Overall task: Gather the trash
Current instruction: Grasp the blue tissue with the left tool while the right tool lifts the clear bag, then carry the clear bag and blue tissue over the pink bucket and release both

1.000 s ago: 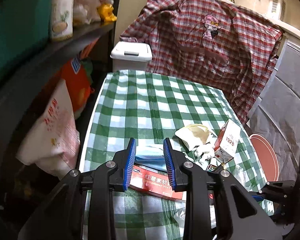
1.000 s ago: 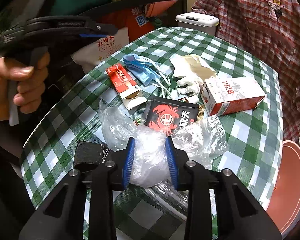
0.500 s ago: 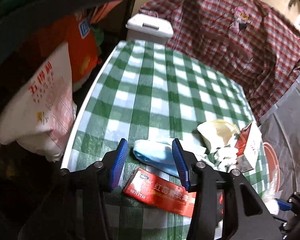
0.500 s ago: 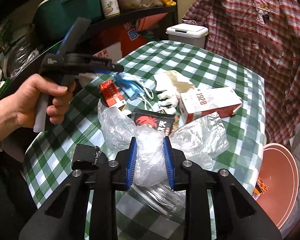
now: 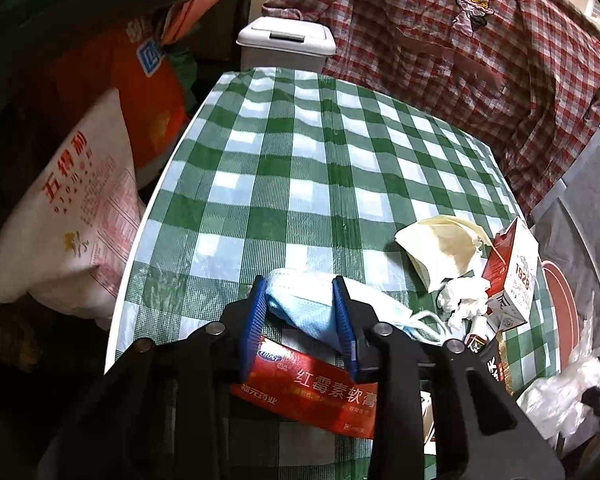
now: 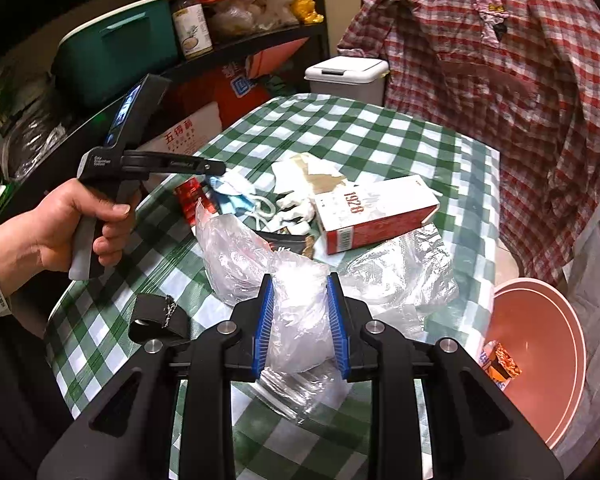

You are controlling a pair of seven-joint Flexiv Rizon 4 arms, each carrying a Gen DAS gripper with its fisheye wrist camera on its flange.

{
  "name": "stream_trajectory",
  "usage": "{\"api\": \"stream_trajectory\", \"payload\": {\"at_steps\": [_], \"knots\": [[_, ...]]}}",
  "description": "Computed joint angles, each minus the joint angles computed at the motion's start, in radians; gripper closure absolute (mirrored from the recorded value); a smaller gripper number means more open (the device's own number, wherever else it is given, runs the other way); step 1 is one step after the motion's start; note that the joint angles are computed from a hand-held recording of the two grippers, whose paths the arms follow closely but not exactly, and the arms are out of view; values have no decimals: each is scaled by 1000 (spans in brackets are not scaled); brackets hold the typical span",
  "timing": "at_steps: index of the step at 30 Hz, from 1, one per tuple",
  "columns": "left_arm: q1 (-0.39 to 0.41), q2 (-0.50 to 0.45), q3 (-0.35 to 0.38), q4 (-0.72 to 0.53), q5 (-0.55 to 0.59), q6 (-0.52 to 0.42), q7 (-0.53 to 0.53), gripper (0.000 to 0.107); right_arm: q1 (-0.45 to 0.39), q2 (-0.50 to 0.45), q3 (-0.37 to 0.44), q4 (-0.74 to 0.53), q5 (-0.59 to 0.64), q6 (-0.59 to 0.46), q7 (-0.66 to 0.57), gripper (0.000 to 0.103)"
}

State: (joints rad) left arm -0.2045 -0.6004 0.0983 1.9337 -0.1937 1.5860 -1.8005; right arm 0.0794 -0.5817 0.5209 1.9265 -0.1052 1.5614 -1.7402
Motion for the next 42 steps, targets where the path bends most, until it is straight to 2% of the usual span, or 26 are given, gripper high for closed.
{"api": "stream_trajectory", "payload": {"at_steps": [7, 12, 19, 25, 28, 33, 36, 38, 42], "knots": [[-105, 24, 112, -8, 34, 25, -40, 75, -3, 30, -29, 26, 4, 46, 26, 76], [-247, 45, 267, -16, 71, 36, -106, 75, 17, 70, -89, 69, -14, 104, 76, 76], [-450, 63, 478, -23, 103, 45, -229, 75, -8, 114, -118, 111, -58, 161, 155, 76], [-591, 62, 604, -36, 129, 50, -309, 75, -9, 150, -164, 143, -102, 214, 233, 76], [-674, 48, 679, -52, 141, 40, -341, 75, 17, 171, -214, 162, -114, 248, 274, 76], [-755, 35, 739, -81, 164, 25, -385, 75, 30, 192, -276, 176, -132, 290, 344, 76], [-776, 31, 750, -98, 180, 20, -403, 75, 132, 213, -406, 194, -94, 325, 350, 76], [-793, 26, 761, -112, 194, 13, -415, 75, 171, 218, -459, 199, -71, 341, 346, 76], [-803, 17, 760, -142, 226, 6, -433, 75, 163, 222, -476, 198, -57, 347, 354, 76]]}}
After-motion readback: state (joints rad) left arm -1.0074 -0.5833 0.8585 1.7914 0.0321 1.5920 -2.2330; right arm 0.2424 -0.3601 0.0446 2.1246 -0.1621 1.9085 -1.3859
